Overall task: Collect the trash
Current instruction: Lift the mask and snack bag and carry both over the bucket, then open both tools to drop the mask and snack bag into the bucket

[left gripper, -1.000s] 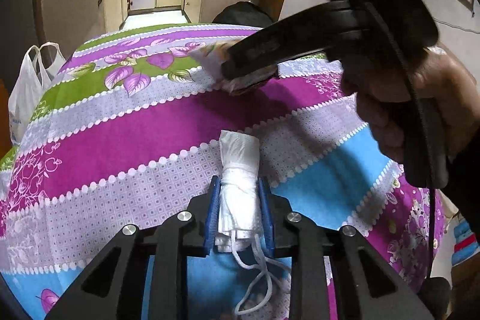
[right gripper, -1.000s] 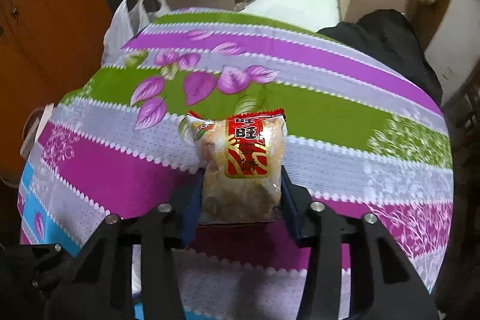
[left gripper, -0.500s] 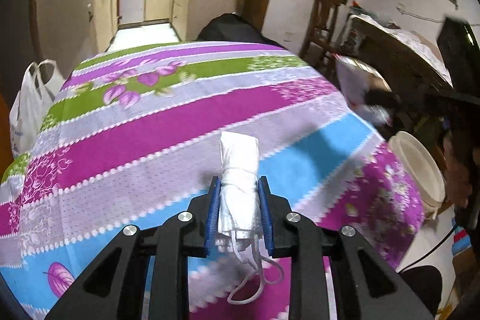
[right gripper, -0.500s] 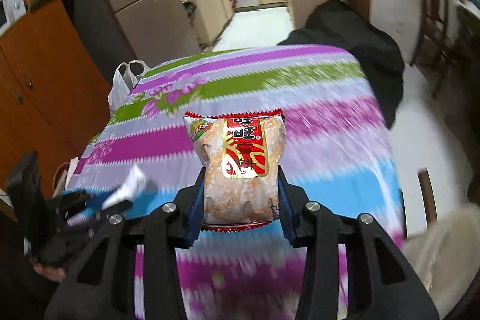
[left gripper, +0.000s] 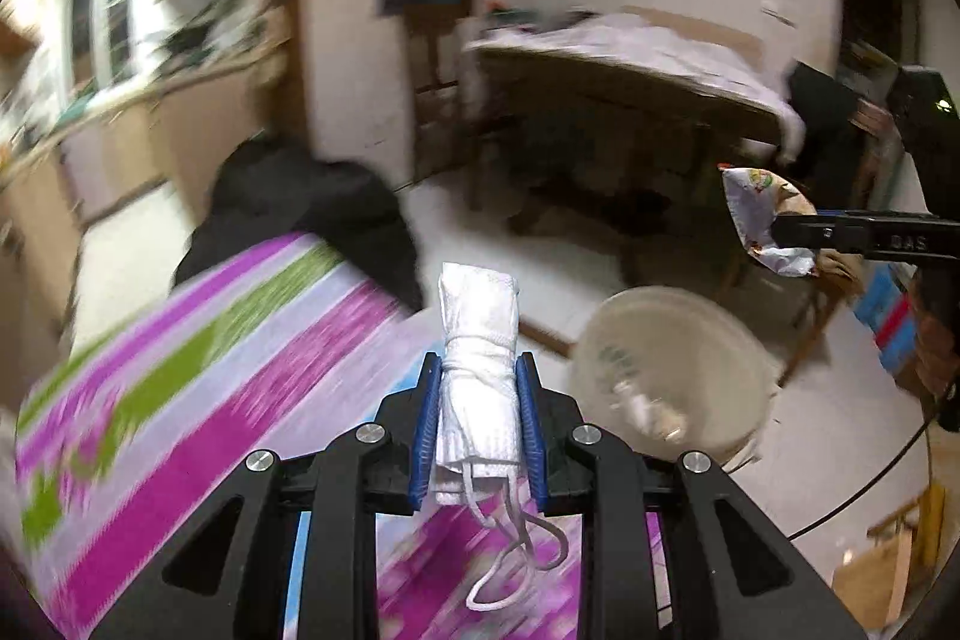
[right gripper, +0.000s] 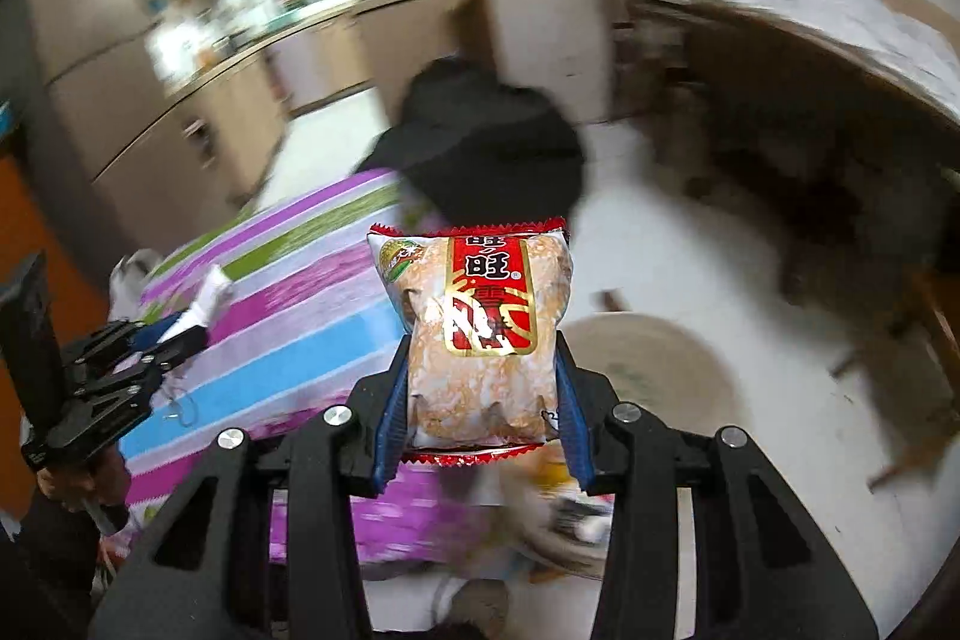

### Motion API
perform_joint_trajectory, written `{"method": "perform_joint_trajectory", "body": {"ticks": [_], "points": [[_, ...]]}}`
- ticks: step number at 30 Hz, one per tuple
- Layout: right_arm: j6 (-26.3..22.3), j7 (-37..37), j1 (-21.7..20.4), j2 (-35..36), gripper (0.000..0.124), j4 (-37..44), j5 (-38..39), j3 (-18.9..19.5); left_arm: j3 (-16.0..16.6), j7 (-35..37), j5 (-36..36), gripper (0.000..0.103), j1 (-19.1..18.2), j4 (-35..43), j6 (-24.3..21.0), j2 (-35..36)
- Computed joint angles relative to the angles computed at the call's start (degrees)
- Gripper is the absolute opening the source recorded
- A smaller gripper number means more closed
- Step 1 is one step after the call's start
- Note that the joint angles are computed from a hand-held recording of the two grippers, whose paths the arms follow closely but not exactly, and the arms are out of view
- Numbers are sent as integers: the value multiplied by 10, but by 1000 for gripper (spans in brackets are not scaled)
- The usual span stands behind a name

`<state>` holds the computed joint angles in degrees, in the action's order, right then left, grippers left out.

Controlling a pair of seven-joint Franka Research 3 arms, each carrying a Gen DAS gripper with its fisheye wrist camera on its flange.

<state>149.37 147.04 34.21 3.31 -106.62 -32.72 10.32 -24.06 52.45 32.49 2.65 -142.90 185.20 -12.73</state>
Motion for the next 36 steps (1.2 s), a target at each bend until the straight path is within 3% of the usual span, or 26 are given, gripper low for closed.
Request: {"method": "perform_joint_trajectory", "body": {"ticks": [2, 5, 7, 10, 17, 20, 26, 36], "points": [[-14, 13, -13, -33, 41, -30, 0, -7, -33, 1, 26, 26, 4, 71, -25, 50], [-43, 17, -40, -64, 41, -59, 5, -5, -24, 88, -30, 26, -61, 179, -70, 140], [-55, -1, -56, -71, 41, -69, 30, -3, -27, 122, -49, 26, -84, 238, -98, 188], [-84, -26, -72, -57, 41, -62, 55, 0, -13, 153, -39, 26, -139, 359, -165, 285], [-69, -117, -77, 16, 41, -46, 174, -14, 43, 241, -56, 26, -252, 594, -335, 478], [-83, -158, -69, 61, 41, -18, 212, -21, 80, 265, -82, 26, -290, 638, -364, 522], [-107, -218, -52, 116, 41, 21, 257, -35, 97, 285, -117, 26, -294, 640, -366, 553], [-100, -241, -36, 137, 43, 37, 277, -50, 119, 278, -114, 26, -299, 588, -334, 544]]}}
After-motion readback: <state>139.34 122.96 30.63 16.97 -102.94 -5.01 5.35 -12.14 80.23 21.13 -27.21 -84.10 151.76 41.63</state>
